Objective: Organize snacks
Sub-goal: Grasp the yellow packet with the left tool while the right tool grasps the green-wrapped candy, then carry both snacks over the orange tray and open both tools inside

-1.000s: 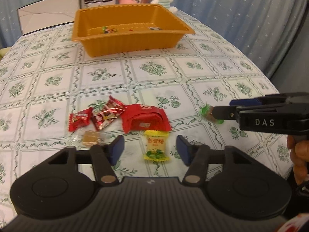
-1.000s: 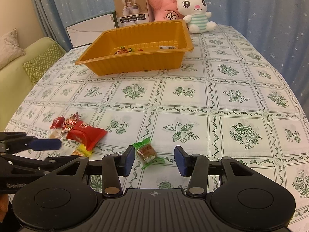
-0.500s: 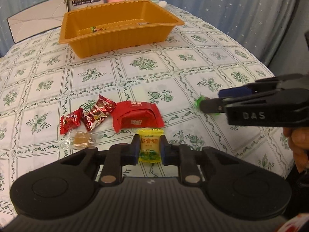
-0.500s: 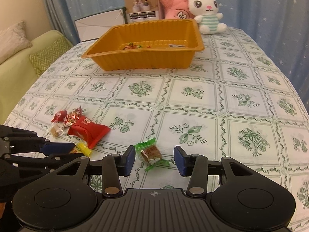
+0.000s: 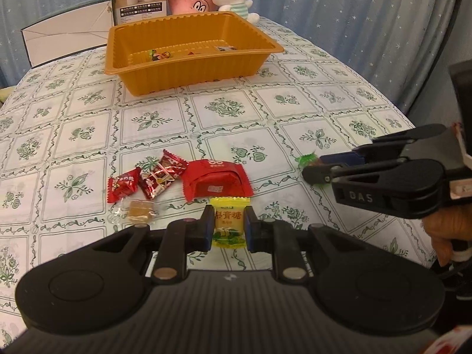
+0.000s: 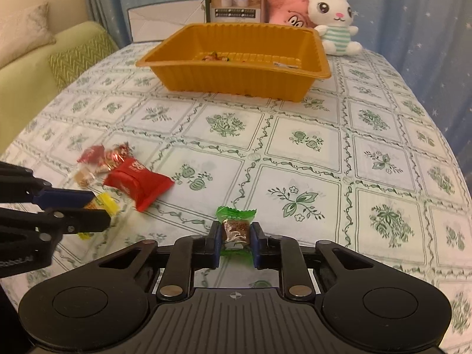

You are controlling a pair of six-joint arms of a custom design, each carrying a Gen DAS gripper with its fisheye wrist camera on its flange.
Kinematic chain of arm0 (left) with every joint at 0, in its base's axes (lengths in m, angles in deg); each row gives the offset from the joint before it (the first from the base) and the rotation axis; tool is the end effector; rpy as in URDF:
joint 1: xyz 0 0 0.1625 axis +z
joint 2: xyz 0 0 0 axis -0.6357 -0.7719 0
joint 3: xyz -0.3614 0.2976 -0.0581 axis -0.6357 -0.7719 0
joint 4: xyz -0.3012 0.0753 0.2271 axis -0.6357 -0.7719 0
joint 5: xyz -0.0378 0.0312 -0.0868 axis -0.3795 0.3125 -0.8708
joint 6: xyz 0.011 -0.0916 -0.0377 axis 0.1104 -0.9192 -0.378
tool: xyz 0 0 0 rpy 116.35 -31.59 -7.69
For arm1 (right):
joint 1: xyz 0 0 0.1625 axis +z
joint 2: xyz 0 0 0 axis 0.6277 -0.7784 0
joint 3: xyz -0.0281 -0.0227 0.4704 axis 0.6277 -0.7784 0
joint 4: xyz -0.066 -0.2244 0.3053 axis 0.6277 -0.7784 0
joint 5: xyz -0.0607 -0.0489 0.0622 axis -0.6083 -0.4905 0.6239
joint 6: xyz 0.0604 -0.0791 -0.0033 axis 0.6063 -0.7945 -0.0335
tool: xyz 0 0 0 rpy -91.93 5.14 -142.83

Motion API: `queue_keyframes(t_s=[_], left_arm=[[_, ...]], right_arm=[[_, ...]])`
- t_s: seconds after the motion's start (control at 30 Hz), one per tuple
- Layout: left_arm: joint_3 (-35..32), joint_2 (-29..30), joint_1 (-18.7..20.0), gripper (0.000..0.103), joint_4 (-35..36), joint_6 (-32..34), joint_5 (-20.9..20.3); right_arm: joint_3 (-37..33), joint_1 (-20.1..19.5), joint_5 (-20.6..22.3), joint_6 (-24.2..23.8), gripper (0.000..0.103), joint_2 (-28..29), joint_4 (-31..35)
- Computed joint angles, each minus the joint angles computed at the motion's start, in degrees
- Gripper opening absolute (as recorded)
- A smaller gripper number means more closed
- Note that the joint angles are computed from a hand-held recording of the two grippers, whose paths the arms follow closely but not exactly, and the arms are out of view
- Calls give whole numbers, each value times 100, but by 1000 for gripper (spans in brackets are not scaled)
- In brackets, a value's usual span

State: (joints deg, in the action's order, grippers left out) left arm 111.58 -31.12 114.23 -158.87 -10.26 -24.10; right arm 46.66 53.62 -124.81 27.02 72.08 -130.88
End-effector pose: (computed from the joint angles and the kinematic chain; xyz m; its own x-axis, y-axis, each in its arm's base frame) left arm -0.0625 -0.8386 0.0551 -0.5095 0.7631 -0.3976 0.8409 0.5395 -0.0421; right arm 0.1060 -0.7545 -0.0155 -0.7610 0.2016 0.6166 -0.2943 0.7397 -0.6052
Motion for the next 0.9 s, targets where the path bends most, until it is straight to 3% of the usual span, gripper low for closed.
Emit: queue_keyframes(t_s=[0.3,0.9], left_arm=[[-7,-120,-34,18,-133,-72,-95],[-106,-261,-107,18,-177,-233,-280]], right_arm=[[87,267,-97,46,20,-49,-374],[107,506,-239,237,20,-202,-395]])
